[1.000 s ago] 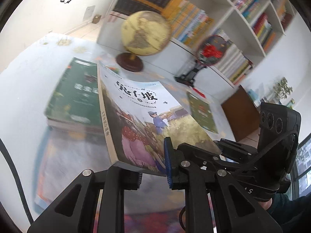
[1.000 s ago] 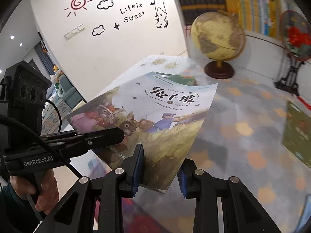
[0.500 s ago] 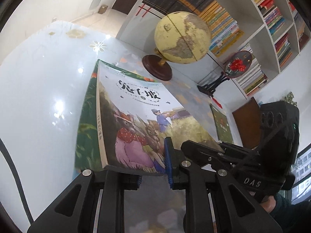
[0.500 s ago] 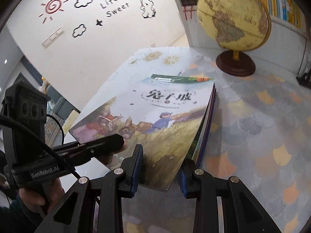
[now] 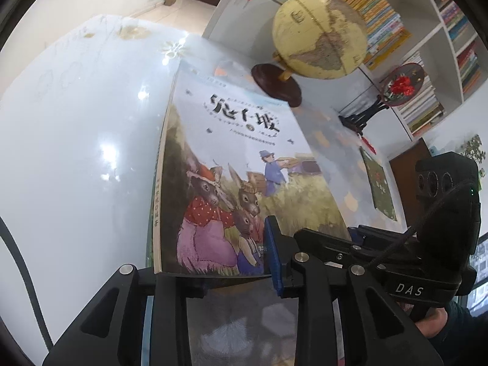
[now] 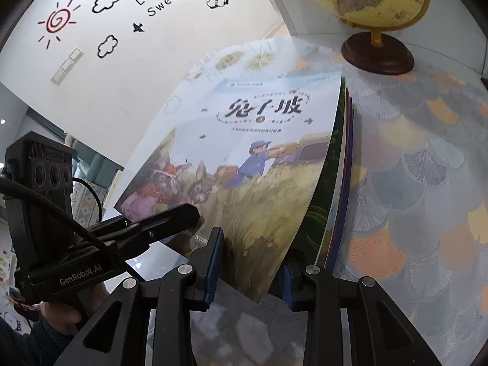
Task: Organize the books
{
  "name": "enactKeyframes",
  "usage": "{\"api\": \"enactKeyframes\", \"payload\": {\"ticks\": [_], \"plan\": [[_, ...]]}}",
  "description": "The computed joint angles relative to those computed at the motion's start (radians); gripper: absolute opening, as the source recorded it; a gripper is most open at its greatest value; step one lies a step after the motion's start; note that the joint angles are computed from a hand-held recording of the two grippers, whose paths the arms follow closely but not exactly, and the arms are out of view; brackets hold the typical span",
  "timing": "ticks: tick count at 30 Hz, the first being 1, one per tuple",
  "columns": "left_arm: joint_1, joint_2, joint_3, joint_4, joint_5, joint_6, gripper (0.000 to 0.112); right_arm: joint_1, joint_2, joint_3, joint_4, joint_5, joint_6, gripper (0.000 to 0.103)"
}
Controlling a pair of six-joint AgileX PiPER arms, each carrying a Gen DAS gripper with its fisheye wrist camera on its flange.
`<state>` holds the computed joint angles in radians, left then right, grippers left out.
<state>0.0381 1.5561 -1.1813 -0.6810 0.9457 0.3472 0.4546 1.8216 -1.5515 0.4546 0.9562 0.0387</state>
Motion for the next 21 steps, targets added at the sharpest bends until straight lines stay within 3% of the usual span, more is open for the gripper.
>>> {"api": "enactKeyframes", "payload": {"ticks": [16,21], "plan": [[0.090,-0.064,0.056,0.036,0.023,-0.017,0.029,-0.033,0.011,0.013,0.043,0.013,-0.032,0.032],[0.069,-0.066,0.056,0.050,0.034,-0.023,0.029,-0.042,-0.003,0.031,0.046,0.007,-0.024,0.032]]}}
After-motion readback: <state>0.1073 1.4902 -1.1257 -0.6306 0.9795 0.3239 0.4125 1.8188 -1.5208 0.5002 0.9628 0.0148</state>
